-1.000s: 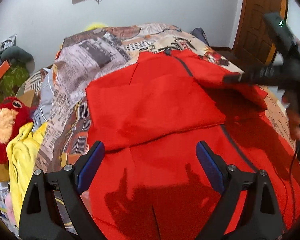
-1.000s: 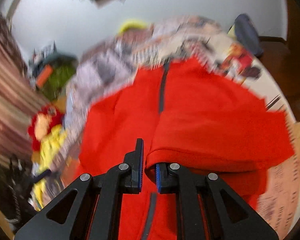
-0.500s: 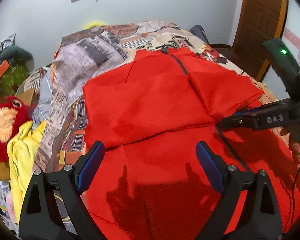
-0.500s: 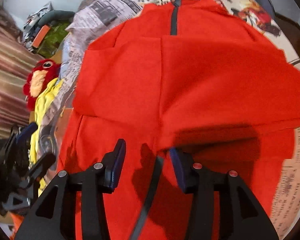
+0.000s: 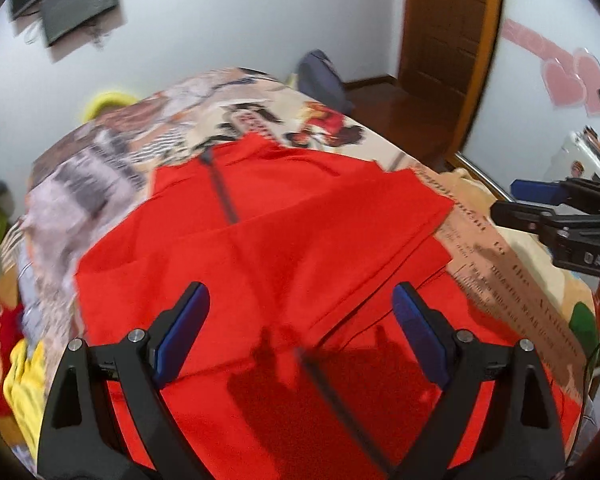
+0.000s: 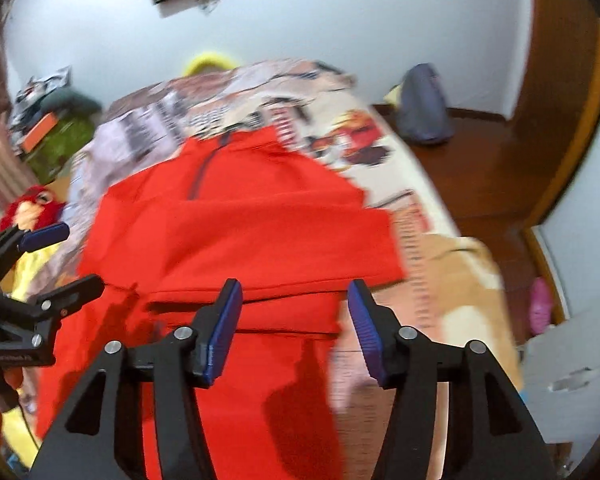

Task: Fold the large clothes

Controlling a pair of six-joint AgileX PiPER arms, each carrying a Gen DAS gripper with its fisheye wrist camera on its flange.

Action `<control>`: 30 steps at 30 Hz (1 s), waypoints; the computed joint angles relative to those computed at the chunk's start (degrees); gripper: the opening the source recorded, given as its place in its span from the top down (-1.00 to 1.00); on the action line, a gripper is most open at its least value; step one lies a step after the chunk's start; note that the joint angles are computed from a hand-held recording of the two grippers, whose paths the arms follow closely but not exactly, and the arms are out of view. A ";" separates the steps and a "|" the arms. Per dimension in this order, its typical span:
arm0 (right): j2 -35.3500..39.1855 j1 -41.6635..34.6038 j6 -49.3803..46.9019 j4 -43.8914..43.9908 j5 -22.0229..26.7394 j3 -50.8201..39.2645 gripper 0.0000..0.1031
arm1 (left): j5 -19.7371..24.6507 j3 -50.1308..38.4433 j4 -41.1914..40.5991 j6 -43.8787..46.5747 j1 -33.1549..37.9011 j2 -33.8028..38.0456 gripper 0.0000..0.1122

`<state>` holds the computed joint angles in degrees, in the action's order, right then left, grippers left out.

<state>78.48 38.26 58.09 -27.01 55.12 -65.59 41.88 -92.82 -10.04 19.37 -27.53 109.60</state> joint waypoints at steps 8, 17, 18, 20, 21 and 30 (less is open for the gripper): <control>-3.01 -6.28 1.27 -1.60 0.65 7.99 0.00 | 11.68 -23.04 2.87 -3.03 -7.59 18.78 -0.65; -2.21 -9.05 0.82 -0.99 -1.64 12.44 0.00 | 23.40 -47.47 4.18 -6.33 -9.10 36.80 -0.26; -1.98 -8.84 1.01 -1.50 -1.46 12.54 -0.01 | 23.10 -48.29 3.42 -6.03 -8.57 37.44 -0.17; -0.92 -8.52 1.01 -2.35 -1.08 11.95 -0.01 | 22.21 -47.88 2.01 -5.04 -7.94 37.33 0.16; -0.53 -8.79 0.73 -1.95 -0.95 11.75 -0.01 | 22.48 -47.93 0.27 -3.73 -7.33 37.26 0.56; 2.74 -11.69 -7.12 7.39 -8.07 7.19 -0.01 | 10.10 -32.51 -5.27 -3.67 -0.75 24.06 0.96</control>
<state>81.23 26.58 50.97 -19.63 47.04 -58.40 51.98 -125.33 -15.31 15.70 -28.28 133.66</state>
